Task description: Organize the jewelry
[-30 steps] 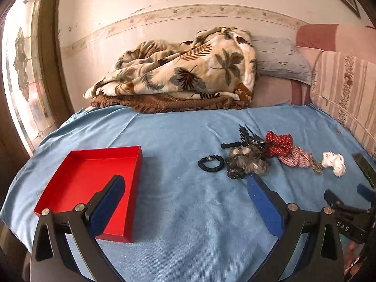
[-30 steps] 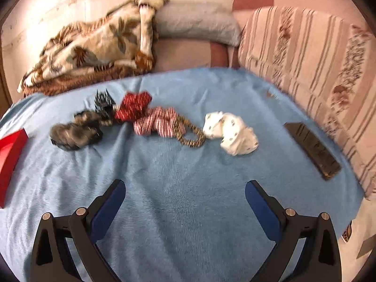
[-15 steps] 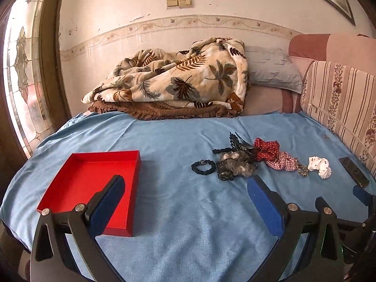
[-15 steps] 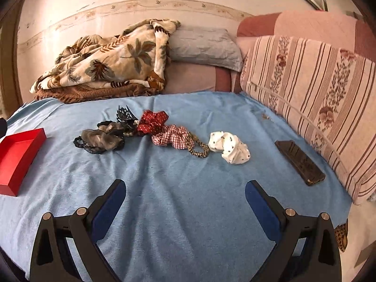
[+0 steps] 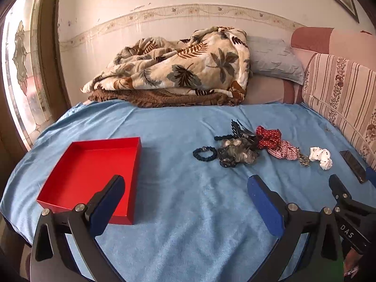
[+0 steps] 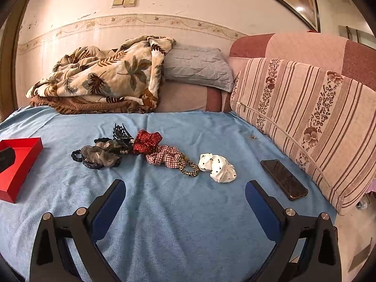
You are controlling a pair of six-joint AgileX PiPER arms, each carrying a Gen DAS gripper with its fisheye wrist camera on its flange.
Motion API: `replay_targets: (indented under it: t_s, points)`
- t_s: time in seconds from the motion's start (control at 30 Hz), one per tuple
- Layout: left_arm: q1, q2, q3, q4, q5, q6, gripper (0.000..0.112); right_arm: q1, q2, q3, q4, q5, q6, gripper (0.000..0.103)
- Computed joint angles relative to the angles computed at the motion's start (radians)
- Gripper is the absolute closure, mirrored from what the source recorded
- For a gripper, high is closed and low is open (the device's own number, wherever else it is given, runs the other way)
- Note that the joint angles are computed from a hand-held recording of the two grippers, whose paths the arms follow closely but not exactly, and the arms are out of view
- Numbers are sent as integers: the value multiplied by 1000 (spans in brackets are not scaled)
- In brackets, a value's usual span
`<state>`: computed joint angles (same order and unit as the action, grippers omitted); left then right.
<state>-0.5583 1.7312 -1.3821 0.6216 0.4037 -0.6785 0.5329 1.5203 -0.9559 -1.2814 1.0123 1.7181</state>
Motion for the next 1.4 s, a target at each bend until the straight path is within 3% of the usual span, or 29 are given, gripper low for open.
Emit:
replay_targets:
  t_s: [0.27, 0.5, 0.63, 0.8, 0.9, 0.97, 1.03, 1.13, 1.23, 1.4]
  points:
    - [4, 6, 1, -38, -3, 42, 9, -2, 21, -3, 1, 29, 0, 0]
    - [36, 64, -50, -65, 25, 87, 9, -40, 10, 13, 29, -33, -13, 0]
    - [85, 129, -124, -173, 42, 191, 9, -53, 5, 16, 40, -51, -8, 0]
    - [170, 284, -317, -441, 139, 441, 10, -63, 10, 17, 50, -58, -8, 0]
    - [211, 386, -456, -611, 260, 589, 20, -68, 12, 14, 54, -59, -9, 0]
    - [228, 442, -530, -694, 347, 665, 33, -73, 12, 14, 56, -63, -8, 0]
    - [240, 474, -564, -755, 410, 707, 36, -82, 15, 14, 62, -71, -11, 0]
    - [224, 442, -484, -755, 379, 725, 39, -91, 15, 16, 69, -81, -12, 0]
    - [220, 427, -446, -807, 404, 781, 39, -95, 14, 21, 67, -87, -4, 0]
    - [184, 297, -263, -736, 264, 783, 38, -95, 12, 27, 60, -92, 3, 0]
